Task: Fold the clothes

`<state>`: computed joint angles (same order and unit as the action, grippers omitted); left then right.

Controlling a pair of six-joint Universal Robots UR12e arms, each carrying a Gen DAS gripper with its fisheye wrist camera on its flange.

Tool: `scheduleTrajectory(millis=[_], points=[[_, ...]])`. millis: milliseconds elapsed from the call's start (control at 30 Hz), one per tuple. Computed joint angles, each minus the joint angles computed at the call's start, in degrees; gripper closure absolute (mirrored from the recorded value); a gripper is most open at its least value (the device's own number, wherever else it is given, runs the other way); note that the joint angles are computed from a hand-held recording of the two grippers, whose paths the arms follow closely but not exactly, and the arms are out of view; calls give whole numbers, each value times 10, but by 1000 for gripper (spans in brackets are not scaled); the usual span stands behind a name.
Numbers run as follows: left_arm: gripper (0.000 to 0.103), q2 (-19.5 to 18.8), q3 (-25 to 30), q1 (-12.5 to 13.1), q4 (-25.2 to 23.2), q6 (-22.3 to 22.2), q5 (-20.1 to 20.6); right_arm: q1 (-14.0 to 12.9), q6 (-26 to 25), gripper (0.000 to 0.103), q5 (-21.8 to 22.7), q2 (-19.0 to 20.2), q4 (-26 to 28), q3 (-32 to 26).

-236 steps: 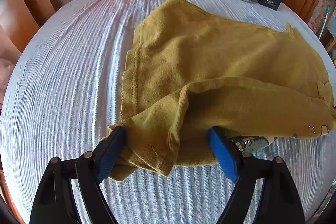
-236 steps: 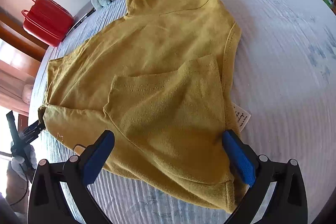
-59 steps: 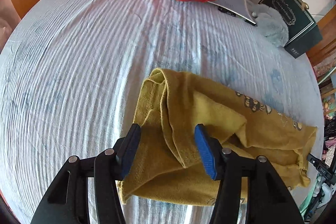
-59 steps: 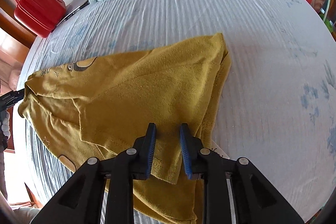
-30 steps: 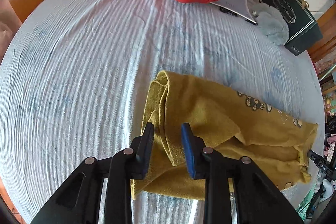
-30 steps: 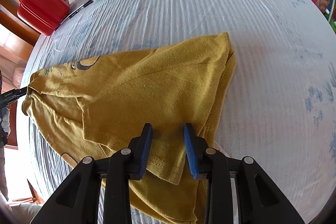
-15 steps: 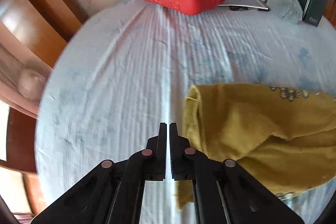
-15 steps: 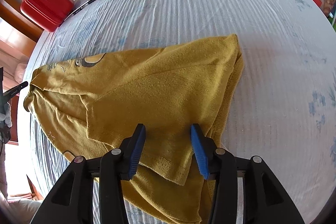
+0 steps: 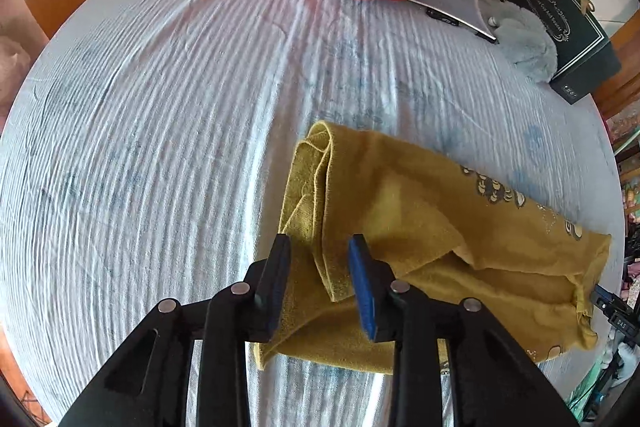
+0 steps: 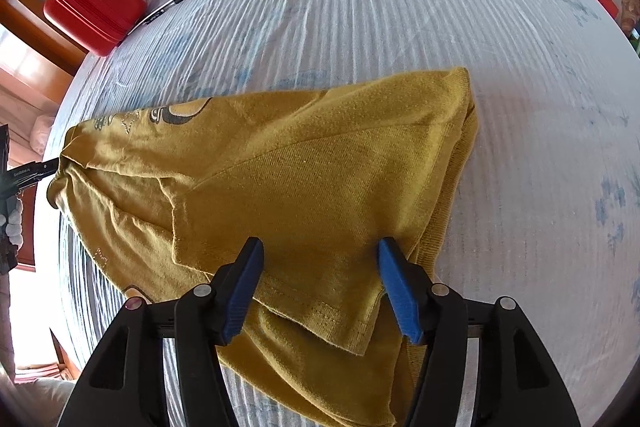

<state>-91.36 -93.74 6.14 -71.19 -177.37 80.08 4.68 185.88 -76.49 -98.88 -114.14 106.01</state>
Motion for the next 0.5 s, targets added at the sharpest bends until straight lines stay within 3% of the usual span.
scheduleTrajectory(millis=[67, 133, 200, 267, 367, 433, 500], points=[[73, -4, -5, -2, 6, 0, -14, -1, 9, 45, 1, -2, -6, 3], [100, 2, -14, -9, 24, 16, -9, 2, 22, 53, -13, -5, -8, 4], [100, 10, -23, -16, 47, 35, 3, 6, 32, 60, -27, -13, -13, 9], [101, 17, -28, -22, 75, 52, 38, 8, 39, 61, -30, -25, -16, 14], [101, 19, -30, -27, 102, 84, 108, 8, 29, 61, -33, -37, 21, 17], [102, 18, -39, -34, 127, 118, 201, 10, 19, 67, -59, -39, 30, 22], [102, 13, -35, -27, 114, 116, 211, 6, 36, 68, -73, -43, 33, 20]])
